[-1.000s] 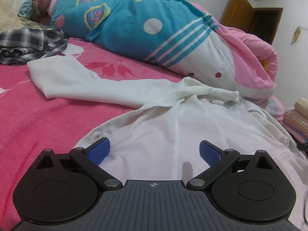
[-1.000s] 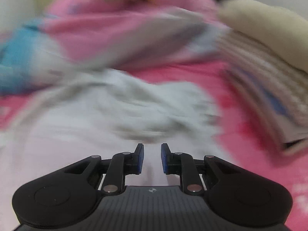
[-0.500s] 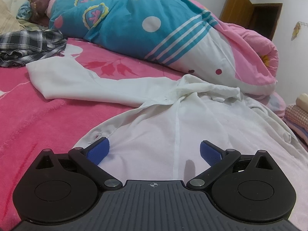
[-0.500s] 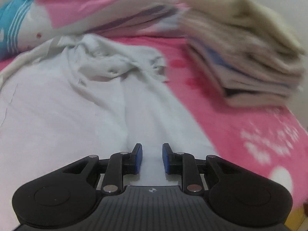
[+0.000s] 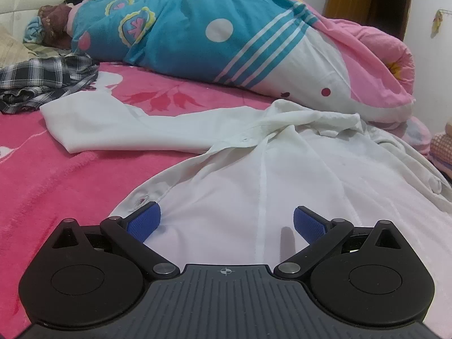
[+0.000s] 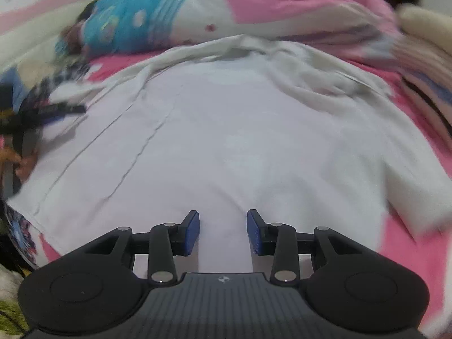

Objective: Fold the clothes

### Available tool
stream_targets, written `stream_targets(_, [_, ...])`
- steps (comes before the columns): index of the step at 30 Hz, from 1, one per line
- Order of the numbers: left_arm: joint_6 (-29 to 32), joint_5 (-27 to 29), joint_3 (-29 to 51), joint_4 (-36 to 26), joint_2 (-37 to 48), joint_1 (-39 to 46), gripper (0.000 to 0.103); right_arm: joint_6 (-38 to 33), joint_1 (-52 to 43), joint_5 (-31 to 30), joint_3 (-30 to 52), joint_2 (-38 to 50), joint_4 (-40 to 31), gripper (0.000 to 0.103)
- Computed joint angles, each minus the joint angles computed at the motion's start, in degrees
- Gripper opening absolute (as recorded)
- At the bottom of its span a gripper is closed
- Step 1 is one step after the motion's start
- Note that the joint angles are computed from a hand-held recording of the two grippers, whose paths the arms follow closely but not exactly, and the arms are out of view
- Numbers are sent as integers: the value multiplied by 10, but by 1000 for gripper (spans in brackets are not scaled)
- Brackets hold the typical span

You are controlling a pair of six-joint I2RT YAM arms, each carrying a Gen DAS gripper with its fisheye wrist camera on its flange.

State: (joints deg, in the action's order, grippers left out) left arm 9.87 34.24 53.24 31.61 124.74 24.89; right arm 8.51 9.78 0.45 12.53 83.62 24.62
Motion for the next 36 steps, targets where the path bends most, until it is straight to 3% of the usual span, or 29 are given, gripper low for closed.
stream_targets(5, [22,-64,-39,-4,-39,-20,101,106,-8,59,-59,-292,-237,42])
stream_targets(9, [59,-101,-113,19,-88,-23,101,165,45,84,-71,-382,-293,43])
stream_targets(14, [107,-60,-207,36,-147,29,101,180,120,90,-41,-238,-154,44])
stream_targets(17, [128,-20,-246,20,-189,76,101,157,121,55,-25,-136,-48,44])
stream_targets(20, [137,25,-267,5,-223,127,101,156,136,42,0,-71,-5,46])
stream_targets(25, [129,53,-277,11,-252,189,100,171,147,21,22,-22,28,50])
stream_targets(29, [123,48,-244,-15,-229,210,96,182,153,12,29,-10,39,57])
stream_targets(32, [113,41,-210,-56,-207,213,80,188,160,16,34,-5,38,57])
stream_targets(36, [123,47,-203,-73,-196,224,71,194,169,21,28,-11,41,57])
